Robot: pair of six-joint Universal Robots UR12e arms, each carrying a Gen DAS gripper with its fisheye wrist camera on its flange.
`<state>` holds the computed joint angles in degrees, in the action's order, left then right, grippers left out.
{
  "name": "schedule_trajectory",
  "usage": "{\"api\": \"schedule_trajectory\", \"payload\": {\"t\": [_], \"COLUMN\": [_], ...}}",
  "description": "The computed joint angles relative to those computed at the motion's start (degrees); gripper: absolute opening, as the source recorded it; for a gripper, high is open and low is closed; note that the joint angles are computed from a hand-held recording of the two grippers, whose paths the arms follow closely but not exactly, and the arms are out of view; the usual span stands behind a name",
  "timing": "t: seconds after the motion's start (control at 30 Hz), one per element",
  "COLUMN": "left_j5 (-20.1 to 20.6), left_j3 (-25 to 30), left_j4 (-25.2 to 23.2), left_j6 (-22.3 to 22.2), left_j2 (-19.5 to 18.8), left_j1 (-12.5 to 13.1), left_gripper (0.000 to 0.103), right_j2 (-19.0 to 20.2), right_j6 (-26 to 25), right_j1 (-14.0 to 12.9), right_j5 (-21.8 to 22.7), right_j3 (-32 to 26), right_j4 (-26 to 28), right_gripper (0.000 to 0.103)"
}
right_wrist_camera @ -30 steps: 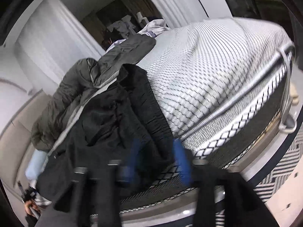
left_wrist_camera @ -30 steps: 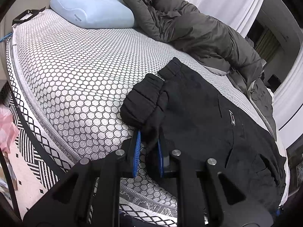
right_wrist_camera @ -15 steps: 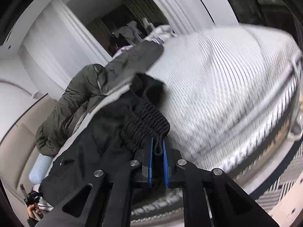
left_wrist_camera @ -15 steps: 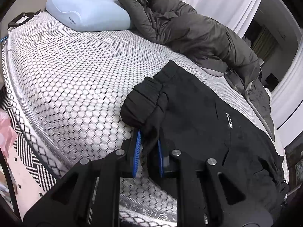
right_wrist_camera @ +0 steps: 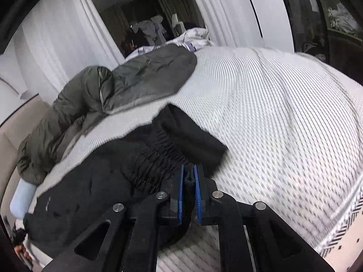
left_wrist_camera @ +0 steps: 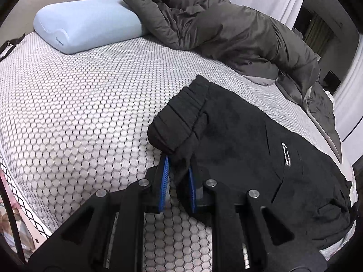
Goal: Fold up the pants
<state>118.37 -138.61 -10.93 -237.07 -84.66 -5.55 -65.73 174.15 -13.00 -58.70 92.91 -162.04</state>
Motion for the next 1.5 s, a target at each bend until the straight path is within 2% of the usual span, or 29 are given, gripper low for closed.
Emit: {"api": "schedule_trajectory", "payload": {"t": [0.07, 0.17, 0.23, 0.3, 0.33, 0.37, 0.4, 0.43, 0.47, 0.5, 0.53, 0.6, 0.63, 0.7, 0.83, 0.9, 1.03, 1.07, 1.1, 1.13, 1.17, 1.2, 1.27, 1.33, 1.37, 1.43, 1.5], "left_j5": [-0.2, -2.1, -2.5, -0.8, 0.6, 1.8, 2.9, 4.4, 6.7, 9.2, 11.6, 13.0, 12.7, 11.8, 9.6, 8.7, 7.9, 7.9, 7.9, 8.2, 8.6, 8.8, 8.6, 8.8, 8.7, 8.7, 9.0], "left_j3": [-0.5, -2.9, -4.3, -4.1, -3.7, -3.1, -2.9, -2.6, -2.2, -1.7, -1.2, -0.3, 0.1, 1.1, 3.3, 4.2, 5.1, 5.3, 5.2, 5.3, 5.3, 5.2, 4.8, 4.5, 4.3, 3.5, 2.8], "left_j4": [-0.2, 1.2, 3.1, 1.9, 0.1, -2.0, -2.6, -3.0, -3.4, -3.8, -3.6, -3.0, -2.0, 0.1, 1.4, 1.6, -0.3, -1.2, -1.5, -2.2, -3.0, -3.7, -4.3, -5.5, -5.5, -5.0, -4.6], "left_j6": [0.6, -0.5, -0.9, -0.8, -1.3, -1.8, -1.9, -2.2, -2.7, -3.1, -3.3, -2.8, -2.1, -0.3, 3.6, 4.7, 5.2, 5.4, 5.6, 5.6, 5.3, 4.9, 4.0, 2.1, 1.6, 0.5, -0.1], "left_j2": [0.6, 1.5, 1.7, 1.9, 2.2, 2.7, 3.1, 3.5, 3.8, 3.9, 3.9, 3.8, 3.6, 2.6, -0.2, -1.7, -3.6, -3.7, -3.9, -4.0, -4.0, -3.9, -3.6, -3.2, -3.0, -2.3, -1.7], "left_j1": [-0.1, -0.3, -0.7, -2.0, -2.8, -3.7, -4.5, -5.5, -6.8, -8.0, -9.2, -10.1, -10.2, -10.4, -10.7, -10.7, -10.5, -10.4, -10.1, -9.9, -9.7, -9.4, -8.3, -7.6, -7.3, -7.0, -7.2], "left_gripper": [0.013, 0.014, 0.017, 0.018, 0.025, 0.029, 0.044, 0.061, 0.068, 0.080, 0.086, 0.091, 0.101, 0.102, 0.102, 0.102, 0.102, 0.102, 0.102, 0.102, 0.102, 0.102, 0.102, 0.102, 0.102, 0.102, 0.102], "right_j2": [-0.1, -1.5, -2.4, -2.9, -3.4, -3.9, -4.7, -5.1, -5.5, -5.7, -5.7, -5.2, -4.5, -2.3, 3.7, 7.5, 15.1, 16.8, 18.1, 19.5, 20.2, 20.8, 21.8, 23.6, 24.1, 23.1, 19.3], "right_j6": [0.1, -1.8, -3.3, -7.0, -8.4, -9.1, -9.3, -8.9, -8.7, -8.9, -9.8, -11.3, -12.7, -14.9, -13.3, -12.5, -12.1, -12.3, -12.9, -14.6, -16.2, -17.5, -16.4, -12.4, -10.8, -9.3, -11.6], "right_j1": [0.1, -1.6, -3.6, -4.8, -5.2, -5.3, -5.4, -5.5, -5.8, -5.8, -5.6, -4.3, -3.4, -1.2, 2.4, 4.7, 8.4, 9.0, 9.5, 10.4, 10.9, 11.3, 12.4, 13.2, 13.2, 12.9, 12.0], "right_j5": [-0.2, 0.2, 1.5, 2.1, 1.7, 1.1, -0.4, -1.0, -0.6, 0.3, 0.8, 0.7, 1.1, 1.2, 0.9, -2.1, -11.3, -12.4, -13.1, -14.7, -15.3, -14.9, -18.1, -21.6, -21.3, -20.4, -16.9], "right_j3": [0.1, 3.0, 4.8, 5.1, 5.3, 5.6, 6.2, 6.6, 6.8, 6.5, 5.4, 2.9, 1.0, -3.6, -13.0, -18.5, -29.4, -32.1, -34.4, -36.9, -38.0, -39.0, -40.5, -43.5, -44.6, -44.1, -38.0], "right_j4": [-0.6, 0.3, 4.0, 9.5, 10.6, 10.3, 8.2, 5.6, 3.6, 3.0, 3.9, 5.6, 7.1, 11.6, 19.5, 23.2, 31.3, 34.2, 36.8, 38.6, 38.6, 38.1, 32.4, 28.6, 28.8, 30.1, 25.5], "right_gripper": [0.008, 0.009, 0.010, 0.015, 0.020, 0.036, 0.056, 0.061, 0.062, 0.062, 0.062, 0.062, 0.063, 0.066, 0.071, 0.071, 0.070, 0.058, 0.040, 0.032, 0.004, 0.004, 0.004, 0.008, 0.012, 0.027, 0.053]}}
